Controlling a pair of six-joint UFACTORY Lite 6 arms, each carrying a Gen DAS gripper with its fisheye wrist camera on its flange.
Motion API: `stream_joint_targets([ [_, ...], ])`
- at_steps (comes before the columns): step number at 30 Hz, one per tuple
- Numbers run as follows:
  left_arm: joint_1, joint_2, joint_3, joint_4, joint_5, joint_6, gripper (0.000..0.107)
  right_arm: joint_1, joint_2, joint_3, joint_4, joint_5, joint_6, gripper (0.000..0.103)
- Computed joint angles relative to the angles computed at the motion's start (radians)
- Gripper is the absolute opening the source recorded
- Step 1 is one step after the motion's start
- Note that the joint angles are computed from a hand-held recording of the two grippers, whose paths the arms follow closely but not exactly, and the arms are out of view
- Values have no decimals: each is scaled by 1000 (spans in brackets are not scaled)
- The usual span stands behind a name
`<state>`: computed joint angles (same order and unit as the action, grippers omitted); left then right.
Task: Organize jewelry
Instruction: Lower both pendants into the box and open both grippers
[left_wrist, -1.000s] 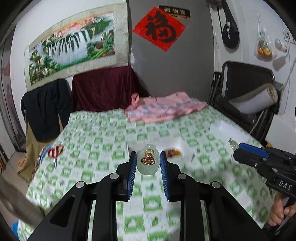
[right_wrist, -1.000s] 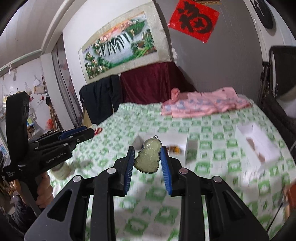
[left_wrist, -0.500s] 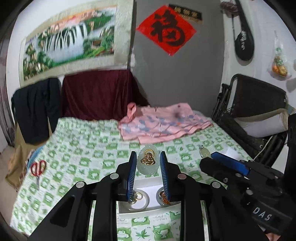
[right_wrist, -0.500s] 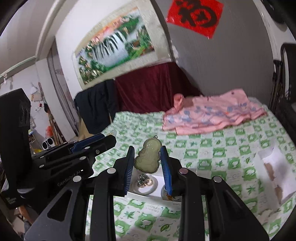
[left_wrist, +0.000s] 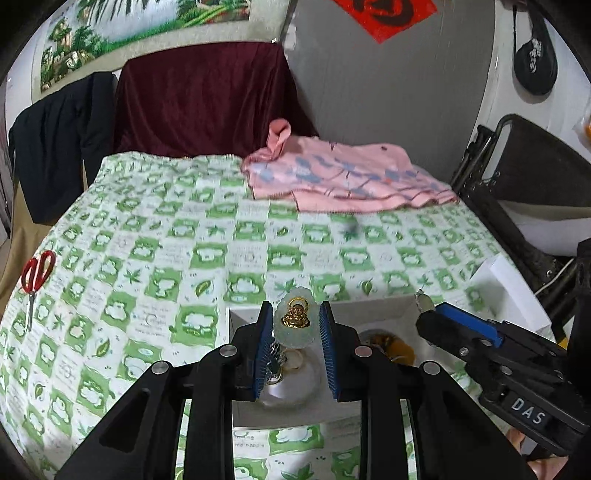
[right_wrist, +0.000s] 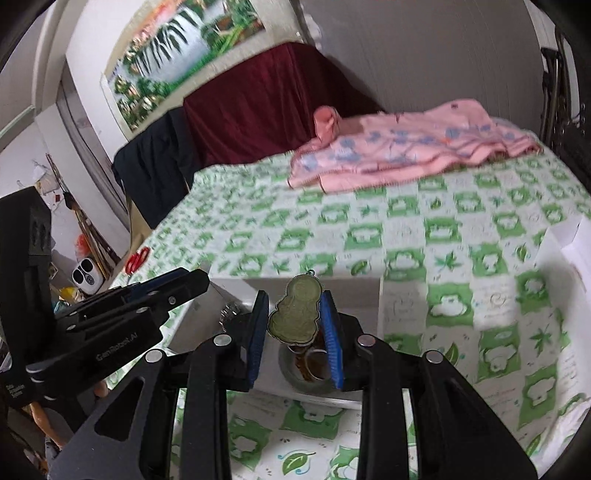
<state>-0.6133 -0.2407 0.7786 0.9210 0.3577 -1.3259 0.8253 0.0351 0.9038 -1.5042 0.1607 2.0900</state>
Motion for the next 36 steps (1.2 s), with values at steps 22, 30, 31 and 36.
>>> stream_joint_targets([
  [22,-22,121,3,103,10,-109,48,-6,79,17,-73,-10,68,28],
  [30,-62,45,-29,187,86,-211,75,58,37,-2,-13,114,16,42],
  [31,-64,34,-34,195,95,-222,77,63,34,-4,-14,126,19,45],
  [36,-60,14,-44,209,118,-251,87,95,15,-26,-31,210,57,60],
])
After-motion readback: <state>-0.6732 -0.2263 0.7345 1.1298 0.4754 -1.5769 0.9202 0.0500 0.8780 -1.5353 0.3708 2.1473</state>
